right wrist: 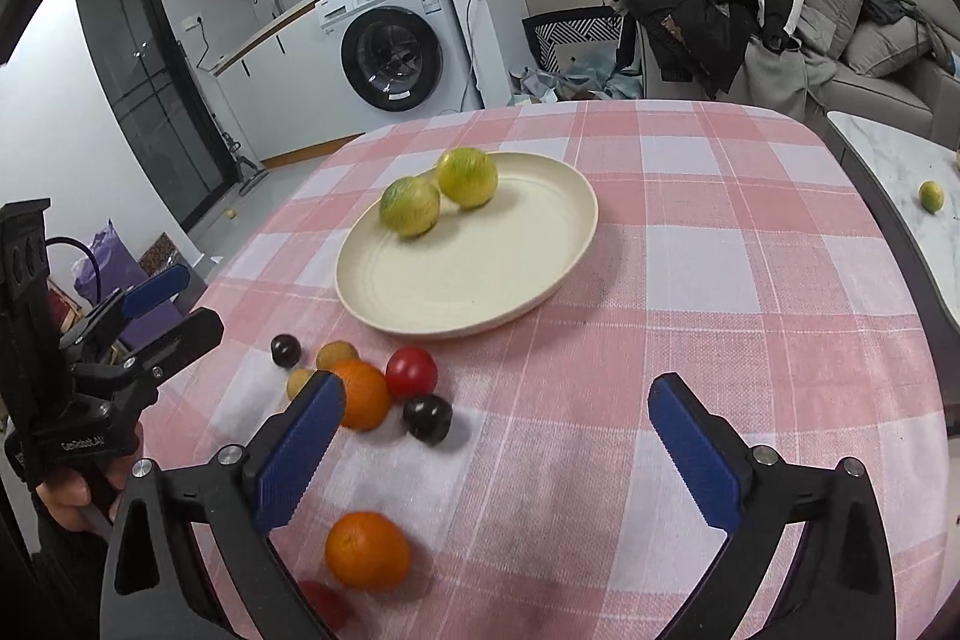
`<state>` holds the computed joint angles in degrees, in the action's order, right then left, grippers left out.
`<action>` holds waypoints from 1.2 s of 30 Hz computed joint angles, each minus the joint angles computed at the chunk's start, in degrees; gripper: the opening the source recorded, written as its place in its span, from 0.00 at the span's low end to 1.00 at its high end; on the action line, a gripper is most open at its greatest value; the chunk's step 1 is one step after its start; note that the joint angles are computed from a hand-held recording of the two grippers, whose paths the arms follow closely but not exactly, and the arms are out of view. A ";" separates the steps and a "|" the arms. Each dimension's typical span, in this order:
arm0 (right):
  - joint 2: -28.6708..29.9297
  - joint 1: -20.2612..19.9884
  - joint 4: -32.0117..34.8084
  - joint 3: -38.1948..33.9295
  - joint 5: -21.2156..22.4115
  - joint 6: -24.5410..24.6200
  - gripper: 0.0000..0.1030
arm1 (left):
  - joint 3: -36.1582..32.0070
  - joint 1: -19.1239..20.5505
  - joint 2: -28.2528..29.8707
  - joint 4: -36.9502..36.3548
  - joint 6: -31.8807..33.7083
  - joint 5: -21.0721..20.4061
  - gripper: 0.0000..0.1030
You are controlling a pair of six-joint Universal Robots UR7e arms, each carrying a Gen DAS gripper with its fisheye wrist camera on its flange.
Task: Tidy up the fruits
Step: 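Withdraw both open grippers from the plate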
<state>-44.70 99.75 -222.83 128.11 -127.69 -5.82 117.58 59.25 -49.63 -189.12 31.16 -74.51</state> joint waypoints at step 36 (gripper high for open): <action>-2.38 3.26 11.72 5.11 -3.91 -8.65 1.00 | 8.24 -2.22 -4.83 15.71 4.43 -4.21 1.00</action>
